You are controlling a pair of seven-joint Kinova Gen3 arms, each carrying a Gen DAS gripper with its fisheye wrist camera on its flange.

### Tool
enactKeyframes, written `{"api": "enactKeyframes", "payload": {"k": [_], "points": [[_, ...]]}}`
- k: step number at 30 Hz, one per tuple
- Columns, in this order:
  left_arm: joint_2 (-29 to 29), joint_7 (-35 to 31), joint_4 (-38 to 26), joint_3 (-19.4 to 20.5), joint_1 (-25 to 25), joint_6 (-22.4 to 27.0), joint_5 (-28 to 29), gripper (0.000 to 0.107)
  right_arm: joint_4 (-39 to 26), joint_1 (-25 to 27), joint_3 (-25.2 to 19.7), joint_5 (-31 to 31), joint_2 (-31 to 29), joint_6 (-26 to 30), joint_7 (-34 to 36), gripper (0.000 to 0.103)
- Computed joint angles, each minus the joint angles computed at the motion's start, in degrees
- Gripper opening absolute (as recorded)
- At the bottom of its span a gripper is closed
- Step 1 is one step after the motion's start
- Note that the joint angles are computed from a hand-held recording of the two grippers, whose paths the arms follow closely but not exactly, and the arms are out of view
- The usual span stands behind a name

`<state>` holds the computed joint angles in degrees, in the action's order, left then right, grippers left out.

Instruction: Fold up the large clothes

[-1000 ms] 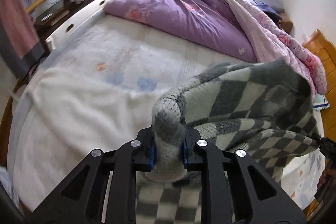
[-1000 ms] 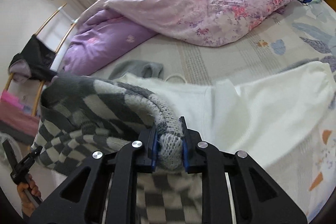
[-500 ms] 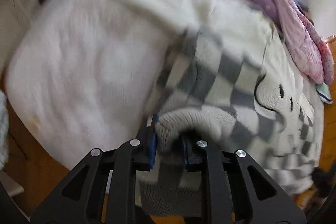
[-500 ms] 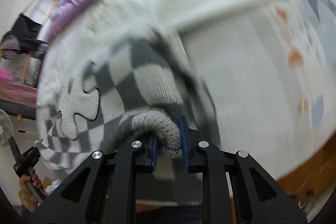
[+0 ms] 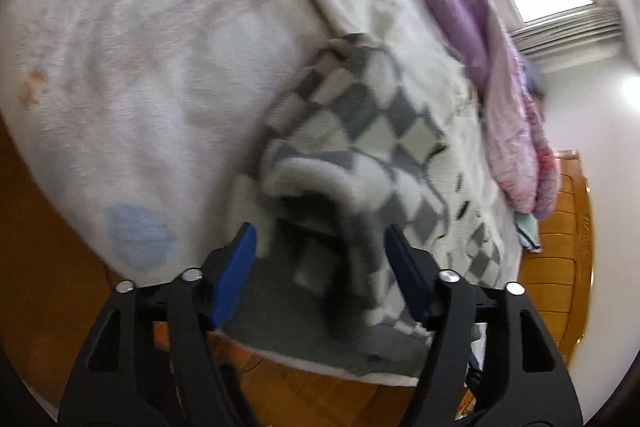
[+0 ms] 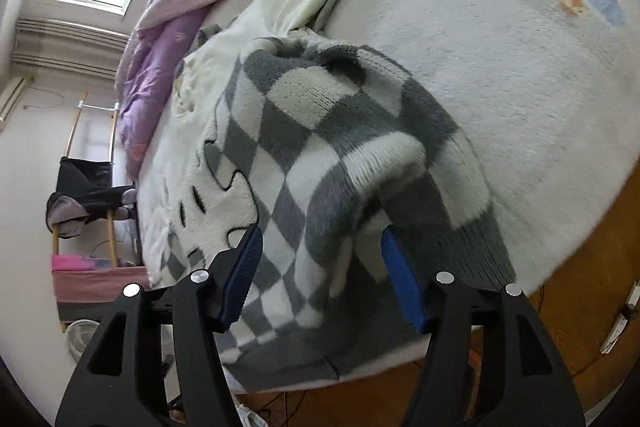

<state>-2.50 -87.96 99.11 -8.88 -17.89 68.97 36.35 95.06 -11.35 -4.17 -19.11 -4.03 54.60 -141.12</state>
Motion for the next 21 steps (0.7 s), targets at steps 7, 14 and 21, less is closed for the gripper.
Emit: {"api": "enactKeyframes", "payload": {"k": [7,14,21], "points": [[2.96,5.48,2.0,0.7,6.7,-9.1,0.7,0.07,0.39,0.3,-0.37,0.14,4.5,-3.02,2.19,0.015],[2.39,7.71,-0.21,4.94,5.41,-5.9,-6.99,0.011,-3.13,-0.64,-0.93,5.7,0.78,5.0,2.67,0.011],[2.56,7.51,4.94,4.41,6.22,-5.08,-11.2,0.022,0.98,-3.04,1.96,4.46,2.99,7.35,6.11,0.025]]}}
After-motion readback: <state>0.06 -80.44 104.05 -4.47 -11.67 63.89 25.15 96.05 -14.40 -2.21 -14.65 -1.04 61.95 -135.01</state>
